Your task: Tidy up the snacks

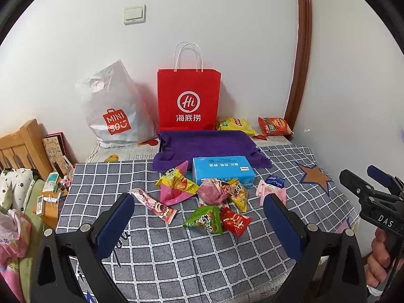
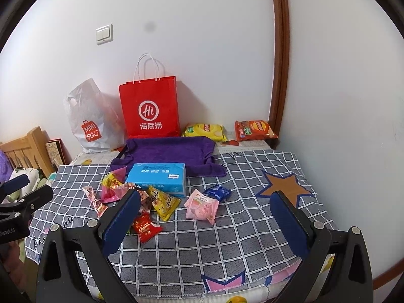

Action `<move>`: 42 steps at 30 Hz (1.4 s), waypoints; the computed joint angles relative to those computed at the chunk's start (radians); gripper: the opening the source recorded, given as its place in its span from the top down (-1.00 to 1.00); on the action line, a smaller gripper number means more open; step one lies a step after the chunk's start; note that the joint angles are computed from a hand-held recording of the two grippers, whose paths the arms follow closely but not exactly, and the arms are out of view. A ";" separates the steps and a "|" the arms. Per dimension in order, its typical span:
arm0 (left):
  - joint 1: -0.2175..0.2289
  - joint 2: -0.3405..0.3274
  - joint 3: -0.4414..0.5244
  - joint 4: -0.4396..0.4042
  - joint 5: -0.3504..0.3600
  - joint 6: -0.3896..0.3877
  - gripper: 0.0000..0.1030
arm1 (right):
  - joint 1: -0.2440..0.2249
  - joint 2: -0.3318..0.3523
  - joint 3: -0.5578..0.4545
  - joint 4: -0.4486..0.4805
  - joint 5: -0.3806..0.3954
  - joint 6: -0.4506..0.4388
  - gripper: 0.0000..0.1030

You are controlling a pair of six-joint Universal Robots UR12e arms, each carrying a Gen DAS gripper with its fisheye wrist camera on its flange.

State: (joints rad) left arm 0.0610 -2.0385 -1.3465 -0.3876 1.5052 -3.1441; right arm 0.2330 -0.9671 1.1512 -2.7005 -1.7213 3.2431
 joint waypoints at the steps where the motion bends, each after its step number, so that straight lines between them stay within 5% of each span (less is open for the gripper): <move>1: 0.000 0.000 0.000 0.001 0.000 -0.001 -0.98 | 0.000 0.000 0.001 -0.001 0.001 0.000 -0.97; 42: 0.011 -0.002 -0.011 0.018 -0.025 -0.015 -0.97 | 0.006 0.002 0.005 -0.025 -0.008 -0.012 -0.97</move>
State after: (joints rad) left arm 0.0724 -2.0409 -1.3576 -0.3698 1.4803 -3.1595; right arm 0.2393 -0.9653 1.1558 -2.7255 -1.7288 3.2310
